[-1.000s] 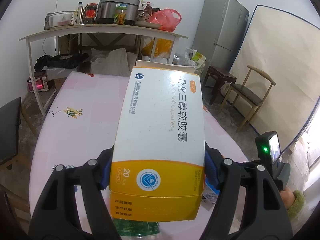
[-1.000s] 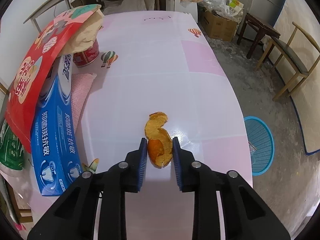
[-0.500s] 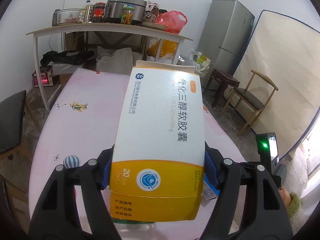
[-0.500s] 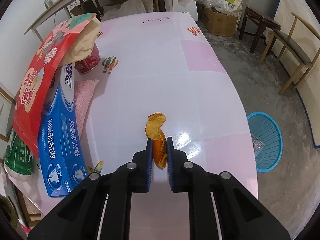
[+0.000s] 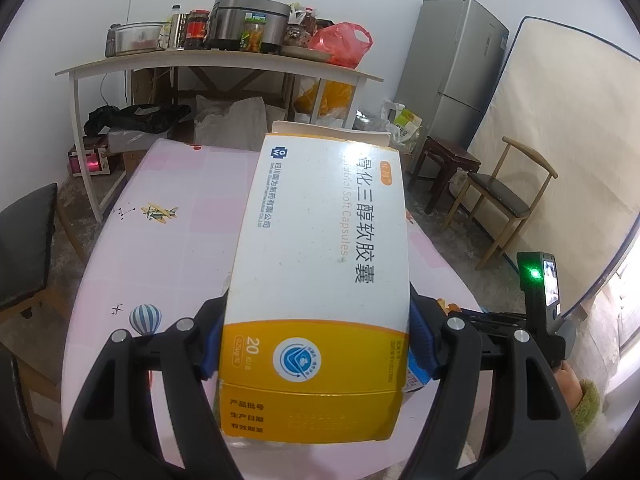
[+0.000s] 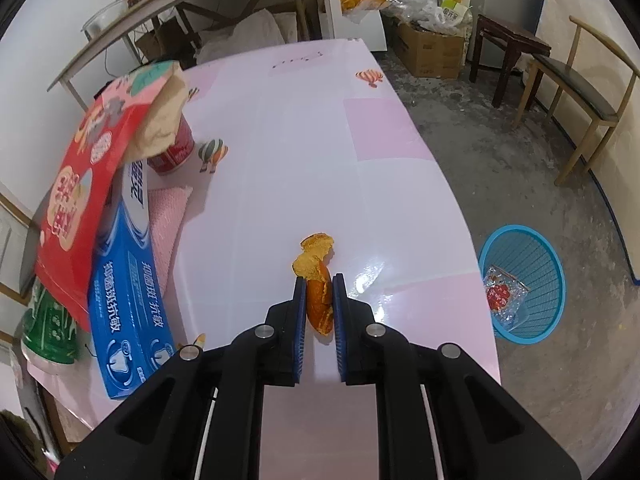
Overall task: Collect trash
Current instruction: 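Carry the medicine box and orange peel over the blue wastebasket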
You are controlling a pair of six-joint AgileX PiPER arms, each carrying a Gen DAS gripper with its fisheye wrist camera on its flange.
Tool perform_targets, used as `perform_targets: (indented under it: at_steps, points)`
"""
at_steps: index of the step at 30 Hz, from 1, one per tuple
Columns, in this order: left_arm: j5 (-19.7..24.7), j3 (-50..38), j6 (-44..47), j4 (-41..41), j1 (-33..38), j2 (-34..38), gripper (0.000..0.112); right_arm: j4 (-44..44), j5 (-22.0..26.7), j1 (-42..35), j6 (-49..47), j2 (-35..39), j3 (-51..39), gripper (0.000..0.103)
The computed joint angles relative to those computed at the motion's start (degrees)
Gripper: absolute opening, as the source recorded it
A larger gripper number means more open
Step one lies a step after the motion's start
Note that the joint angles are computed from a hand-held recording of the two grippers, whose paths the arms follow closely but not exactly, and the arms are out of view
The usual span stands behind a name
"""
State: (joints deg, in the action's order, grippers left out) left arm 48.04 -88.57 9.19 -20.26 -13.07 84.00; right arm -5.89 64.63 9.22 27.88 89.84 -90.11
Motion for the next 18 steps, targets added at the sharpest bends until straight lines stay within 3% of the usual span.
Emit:
perform_targets:
  at_steps: [18]
  points:
    - [-0.6, 0.6, -3.9, 4.0, -6.7, -1.6, 0.068, 0.4, -1.8, -2.0, 0.9, -7.8, 3.2, 0.013]
